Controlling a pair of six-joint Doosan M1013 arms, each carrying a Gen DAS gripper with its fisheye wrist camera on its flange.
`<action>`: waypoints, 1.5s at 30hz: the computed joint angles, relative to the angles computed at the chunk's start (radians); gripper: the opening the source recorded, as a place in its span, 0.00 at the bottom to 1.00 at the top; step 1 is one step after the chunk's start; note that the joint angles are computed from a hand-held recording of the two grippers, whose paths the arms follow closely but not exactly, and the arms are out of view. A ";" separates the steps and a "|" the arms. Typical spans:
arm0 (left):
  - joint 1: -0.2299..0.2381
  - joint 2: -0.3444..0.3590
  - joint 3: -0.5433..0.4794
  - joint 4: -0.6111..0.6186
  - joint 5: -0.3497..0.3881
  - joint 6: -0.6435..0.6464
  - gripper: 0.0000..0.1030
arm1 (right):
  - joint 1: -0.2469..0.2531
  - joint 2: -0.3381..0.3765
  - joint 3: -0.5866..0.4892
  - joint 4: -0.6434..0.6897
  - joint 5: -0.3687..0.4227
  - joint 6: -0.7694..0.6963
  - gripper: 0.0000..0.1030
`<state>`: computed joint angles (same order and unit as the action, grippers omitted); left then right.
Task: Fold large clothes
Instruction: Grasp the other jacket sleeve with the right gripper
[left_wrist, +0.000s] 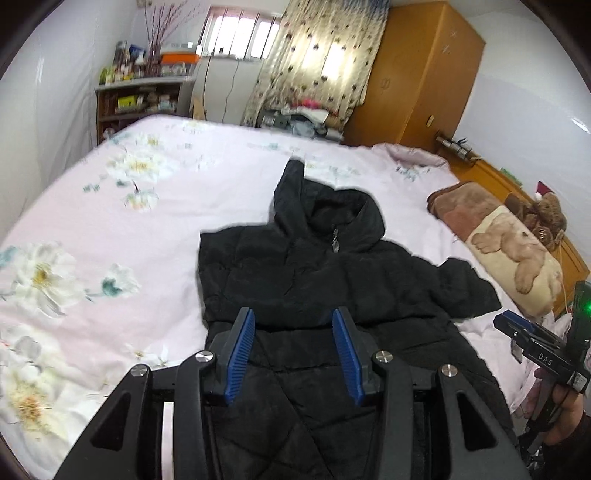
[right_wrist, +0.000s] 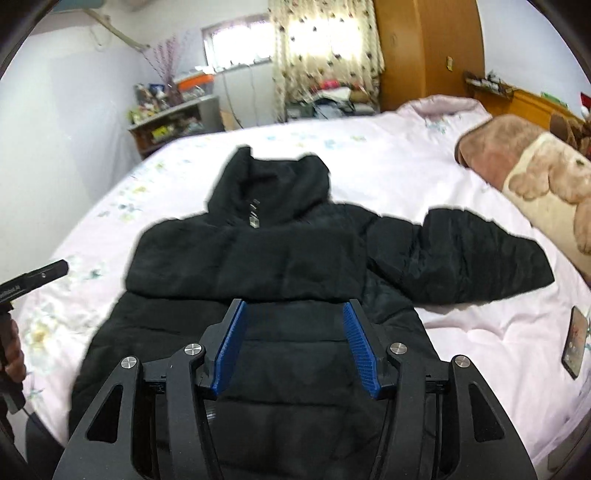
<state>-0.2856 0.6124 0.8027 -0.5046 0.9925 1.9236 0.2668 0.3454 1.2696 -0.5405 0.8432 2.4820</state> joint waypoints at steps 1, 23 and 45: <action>0.002 -0.014 0.008 0.000 -0.012 0.008 0.45 | 0.011 -0.007 -0.004 -0.026 -0.002 0.007 0.53; -0.006 -0.090 0.044 0.036 -0.091 -0.014 0.48 | 0.037 -0.080 0.008 -0.214 0.008 0.125 0.53; -0.099 0.145 -0.186 0.183 0.056 -0.141 0.48 | -0.217 -0.085 0.170 0.025 -0.007 0.225 0.53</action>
